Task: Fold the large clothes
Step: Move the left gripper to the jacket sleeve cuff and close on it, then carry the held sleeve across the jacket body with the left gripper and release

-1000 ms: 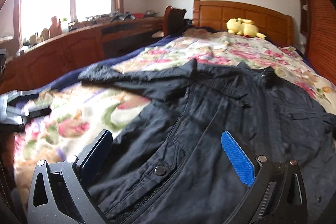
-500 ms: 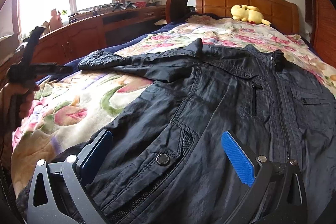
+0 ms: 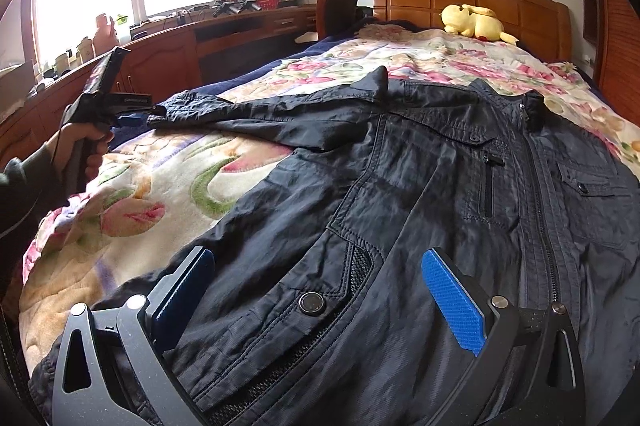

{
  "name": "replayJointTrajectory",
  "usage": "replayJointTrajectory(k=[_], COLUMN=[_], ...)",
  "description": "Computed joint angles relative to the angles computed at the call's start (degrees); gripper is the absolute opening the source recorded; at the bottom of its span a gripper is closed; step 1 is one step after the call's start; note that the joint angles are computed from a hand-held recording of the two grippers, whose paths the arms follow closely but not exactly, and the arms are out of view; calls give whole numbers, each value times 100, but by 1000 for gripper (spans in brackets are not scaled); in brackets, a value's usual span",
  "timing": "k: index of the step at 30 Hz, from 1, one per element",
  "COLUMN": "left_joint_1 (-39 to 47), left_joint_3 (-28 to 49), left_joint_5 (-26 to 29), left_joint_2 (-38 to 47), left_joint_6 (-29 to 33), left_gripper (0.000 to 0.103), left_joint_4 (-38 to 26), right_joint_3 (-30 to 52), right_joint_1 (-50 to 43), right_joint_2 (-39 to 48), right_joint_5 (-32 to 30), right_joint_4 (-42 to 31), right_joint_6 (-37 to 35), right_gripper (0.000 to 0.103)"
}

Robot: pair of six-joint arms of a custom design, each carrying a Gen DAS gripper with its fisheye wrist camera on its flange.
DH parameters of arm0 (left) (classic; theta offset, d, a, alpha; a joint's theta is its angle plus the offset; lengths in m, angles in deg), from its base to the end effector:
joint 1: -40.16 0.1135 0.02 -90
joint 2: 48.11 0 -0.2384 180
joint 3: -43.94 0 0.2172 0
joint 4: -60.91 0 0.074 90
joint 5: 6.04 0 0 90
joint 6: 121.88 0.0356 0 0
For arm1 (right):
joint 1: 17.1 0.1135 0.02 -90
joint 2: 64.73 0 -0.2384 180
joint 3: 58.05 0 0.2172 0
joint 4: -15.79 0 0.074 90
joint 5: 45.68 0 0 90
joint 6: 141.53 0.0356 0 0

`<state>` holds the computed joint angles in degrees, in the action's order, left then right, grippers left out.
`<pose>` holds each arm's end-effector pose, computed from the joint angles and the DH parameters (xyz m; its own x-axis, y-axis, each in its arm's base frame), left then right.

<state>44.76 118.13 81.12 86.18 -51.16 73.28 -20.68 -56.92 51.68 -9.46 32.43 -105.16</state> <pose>0.3671 0.0313 0.0148 -0.6588 -0.3839 -0.6470 -0.3505 0.9176 -0.1875 0.1807 -0.1133 0.0296 -0.4772 -0.2216 -0.8504 -0.4939 0.8680 0.0509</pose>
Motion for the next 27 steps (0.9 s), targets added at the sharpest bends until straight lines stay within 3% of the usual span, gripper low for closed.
replayJointTrajectory(k=[6,9,10,11,12,13,14,18,24,27], left_joint_1=[177,184,193,191,213,226,174,-329,-1264,-1913], left_joint_3=[1025,1167,1111,1053,915,891,795,306,-1001,-1433], left_joint_5=[266,271,292,291,475,627,638,-143,-523,-691], left_joint_2=[664,810,798,774,720,716,649,95,-1355,-1987], left_joint_6=[-293,-306,-341,-379,-397,-392,-362,-62,-106,-186], left_gripper=[75,75,66,48,39,23,17,11,10,9], left_joint_4=[-832,-851,-751,-669,-497,-398,-308,-179,283,226], right_joint_3=[8,18,22,21,21,12,17,-78,-142,-101], right_joint_1=[-8,-15,-15,-13,-13,-13,-16,-50,-140,-325], right_joint_2=[1,6,4,4,4,2,1,-24,-5,-23], right_joint_5=[-24,-37,-36,-34,-34,-33,-39,-92,-168,-343], right_joint_4=[-27,-43,-52,-53,-53,-43,-47,72,172,5], right_joint_6=[0,-10,-11,-10,-10,-10,-16,-79,-136,-231], right_gripper=[103,103,103,103,103,103,103,103,103,103])
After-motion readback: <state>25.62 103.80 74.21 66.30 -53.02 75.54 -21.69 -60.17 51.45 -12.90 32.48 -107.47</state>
